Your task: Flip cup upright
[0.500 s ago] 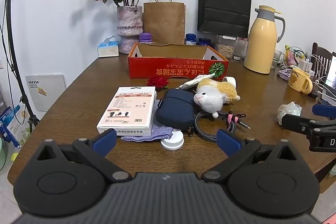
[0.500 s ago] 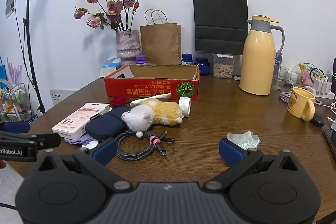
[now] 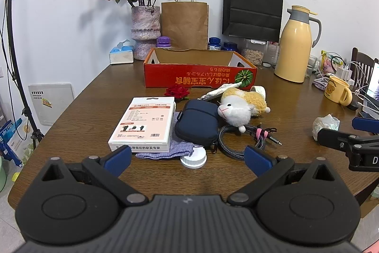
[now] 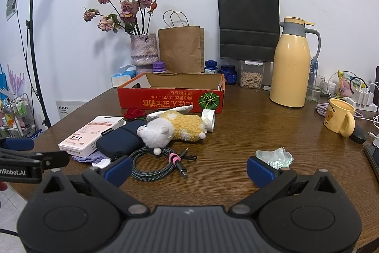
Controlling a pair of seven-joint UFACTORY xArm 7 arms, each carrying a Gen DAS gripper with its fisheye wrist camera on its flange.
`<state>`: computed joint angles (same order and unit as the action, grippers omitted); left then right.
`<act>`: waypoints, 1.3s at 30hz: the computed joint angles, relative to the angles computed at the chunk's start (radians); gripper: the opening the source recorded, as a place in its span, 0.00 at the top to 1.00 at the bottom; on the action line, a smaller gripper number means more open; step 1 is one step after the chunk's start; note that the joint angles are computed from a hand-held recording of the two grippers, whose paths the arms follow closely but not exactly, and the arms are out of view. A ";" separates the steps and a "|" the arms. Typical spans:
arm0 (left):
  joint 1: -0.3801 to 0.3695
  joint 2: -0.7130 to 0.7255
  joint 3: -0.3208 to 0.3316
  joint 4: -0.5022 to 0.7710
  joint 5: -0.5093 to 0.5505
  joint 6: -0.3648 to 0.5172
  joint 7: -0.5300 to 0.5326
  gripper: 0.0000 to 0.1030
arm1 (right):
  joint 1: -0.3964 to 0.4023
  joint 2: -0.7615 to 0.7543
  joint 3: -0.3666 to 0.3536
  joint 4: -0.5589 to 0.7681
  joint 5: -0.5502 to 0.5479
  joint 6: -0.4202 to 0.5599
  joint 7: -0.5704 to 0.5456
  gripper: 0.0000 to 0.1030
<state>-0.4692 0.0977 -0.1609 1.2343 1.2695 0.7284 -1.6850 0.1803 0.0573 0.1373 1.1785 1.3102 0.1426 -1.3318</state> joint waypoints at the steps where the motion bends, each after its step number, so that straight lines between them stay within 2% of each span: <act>1: 0.000 0.000 0.000 0.000 0.000 0.000 0.000 0.00 | 0.000 0.000 0.000 0.000 0.000 0.000 0.000 0.00; 39: 0.000 0.000 0.001 0.001 -0.005 0.000 0.005 0.00 | 0.001 0.002 0.002 -0.002 0.013 -0.005 -0.013 0.00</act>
<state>-0.4693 0.0974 -0.1601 1.2358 1.2644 0.7284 -1.6802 0.1815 0.0597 0.1397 1.1769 1.3234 0.1380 -1.3447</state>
